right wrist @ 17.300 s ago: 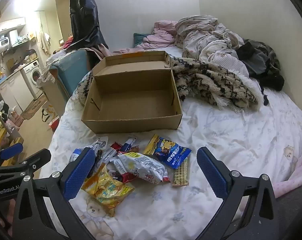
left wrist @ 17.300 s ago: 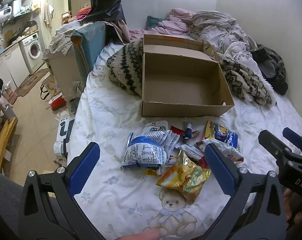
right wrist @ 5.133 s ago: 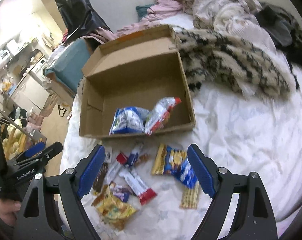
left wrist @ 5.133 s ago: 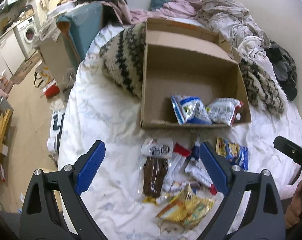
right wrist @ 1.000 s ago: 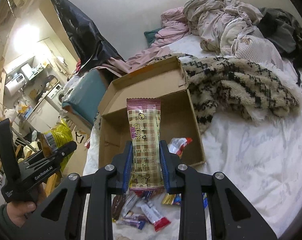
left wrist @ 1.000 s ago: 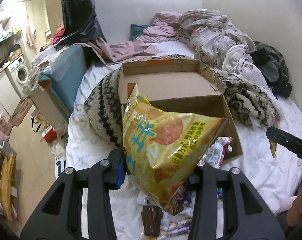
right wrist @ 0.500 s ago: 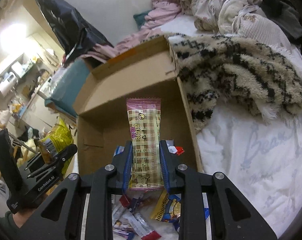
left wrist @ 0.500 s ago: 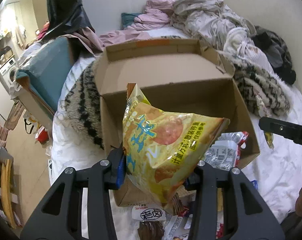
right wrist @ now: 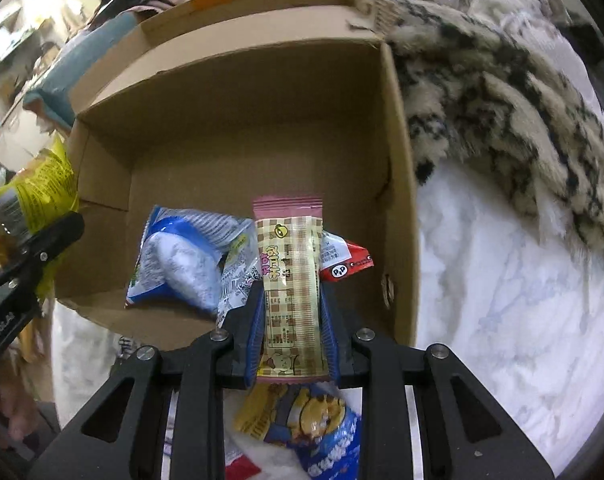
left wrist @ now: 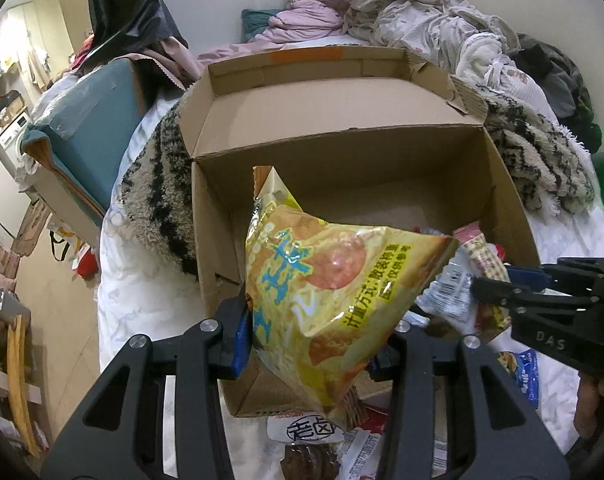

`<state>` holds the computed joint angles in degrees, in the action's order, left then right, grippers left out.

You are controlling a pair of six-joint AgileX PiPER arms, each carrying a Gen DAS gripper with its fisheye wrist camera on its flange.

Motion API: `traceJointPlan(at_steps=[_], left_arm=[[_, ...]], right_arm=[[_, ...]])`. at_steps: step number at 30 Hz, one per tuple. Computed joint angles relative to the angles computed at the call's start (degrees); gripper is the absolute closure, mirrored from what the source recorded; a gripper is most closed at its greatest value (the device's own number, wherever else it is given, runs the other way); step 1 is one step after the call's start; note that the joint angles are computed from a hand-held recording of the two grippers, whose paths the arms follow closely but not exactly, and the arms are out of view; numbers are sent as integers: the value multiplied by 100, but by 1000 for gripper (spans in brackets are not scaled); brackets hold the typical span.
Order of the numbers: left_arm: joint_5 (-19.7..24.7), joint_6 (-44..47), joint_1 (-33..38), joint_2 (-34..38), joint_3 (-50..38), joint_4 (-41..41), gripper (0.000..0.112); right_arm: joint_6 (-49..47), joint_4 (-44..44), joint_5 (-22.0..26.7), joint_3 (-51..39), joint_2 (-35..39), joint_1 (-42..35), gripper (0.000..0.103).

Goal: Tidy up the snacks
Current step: 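Carry the yellow bag and wafer bar over the box with both grippers, then release the yellow bag and wafer bar into the box, opening both grippers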

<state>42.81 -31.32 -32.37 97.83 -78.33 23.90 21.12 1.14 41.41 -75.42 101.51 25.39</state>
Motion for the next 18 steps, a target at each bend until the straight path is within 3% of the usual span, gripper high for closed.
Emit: traceJointPlan(at_steps=[5,18], left_arm=[[-24,29,80,57,22,-86,73],[-375,76,166,6,137,-55,72]], right_arm=[[34,-109,143,-300,477,20,76],[-1074,1777,-329,120,-282,-525,76]])
